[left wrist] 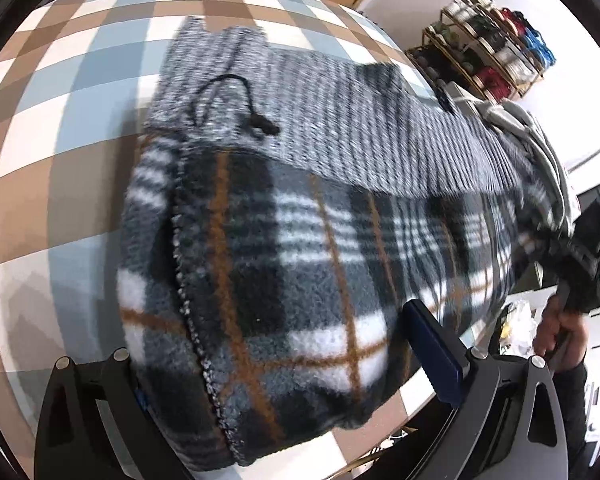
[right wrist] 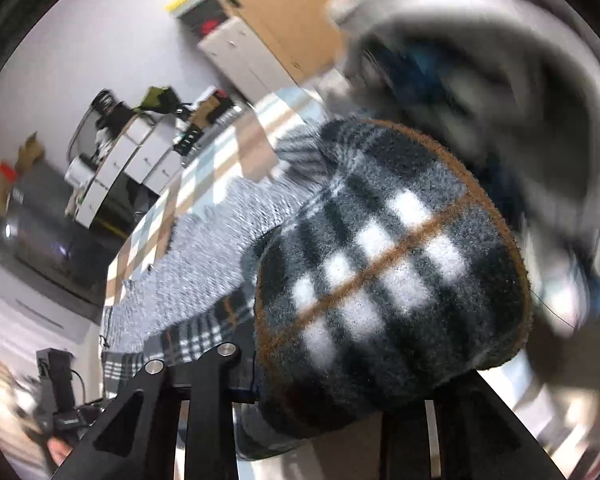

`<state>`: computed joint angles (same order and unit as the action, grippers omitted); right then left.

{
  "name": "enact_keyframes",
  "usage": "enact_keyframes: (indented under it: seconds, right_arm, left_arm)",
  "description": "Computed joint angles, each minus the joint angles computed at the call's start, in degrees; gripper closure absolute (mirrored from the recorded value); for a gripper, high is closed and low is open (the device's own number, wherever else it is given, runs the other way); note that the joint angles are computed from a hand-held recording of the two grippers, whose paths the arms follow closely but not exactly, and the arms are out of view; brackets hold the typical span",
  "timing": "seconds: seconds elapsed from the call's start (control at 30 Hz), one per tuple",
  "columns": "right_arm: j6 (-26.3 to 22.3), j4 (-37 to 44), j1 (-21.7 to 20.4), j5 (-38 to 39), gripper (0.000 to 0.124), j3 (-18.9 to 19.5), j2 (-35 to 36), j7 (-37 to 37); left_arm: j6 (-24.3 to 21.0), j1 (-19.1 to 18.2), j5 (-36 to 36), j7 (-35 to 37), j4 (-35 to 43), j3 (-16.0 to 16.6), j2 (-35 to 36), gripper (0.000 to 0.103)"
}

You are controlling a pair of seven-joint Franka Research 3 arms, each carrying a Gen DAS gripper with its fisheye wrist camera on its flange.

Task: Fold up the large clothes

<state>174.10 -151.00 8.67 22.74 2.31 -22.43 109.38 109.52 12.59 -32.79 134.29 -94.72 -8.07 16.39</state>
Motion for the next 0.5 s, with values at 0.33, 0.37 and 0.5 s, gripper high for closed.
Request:
enact_keyframes:
  seconds: [0.33,0.37,0.5]
  right_arm:
    - [-5.97,13.16,-22.36,-33.86,0.098,21.98,-2.32,5.94]
    - [-6.70,15.07,-25.14,-40.36,0.098,26.49,-2.54,6.00]
    - [-10.68,19.16,-27.79,-57.74,0.097,38.06,0.57,3.40]
  left_arm:
    - [-5.47,-1.59,-2.62,3.47,0.85,-2.00,0.73,0.005]
    - [-5.97,-1.91,-2.39,3.82,1.52,-2.08,1.14,0.005]
    - [-10.70,-0.76,-3.35,3.03,6.93,-1.72,4.66,0.005]
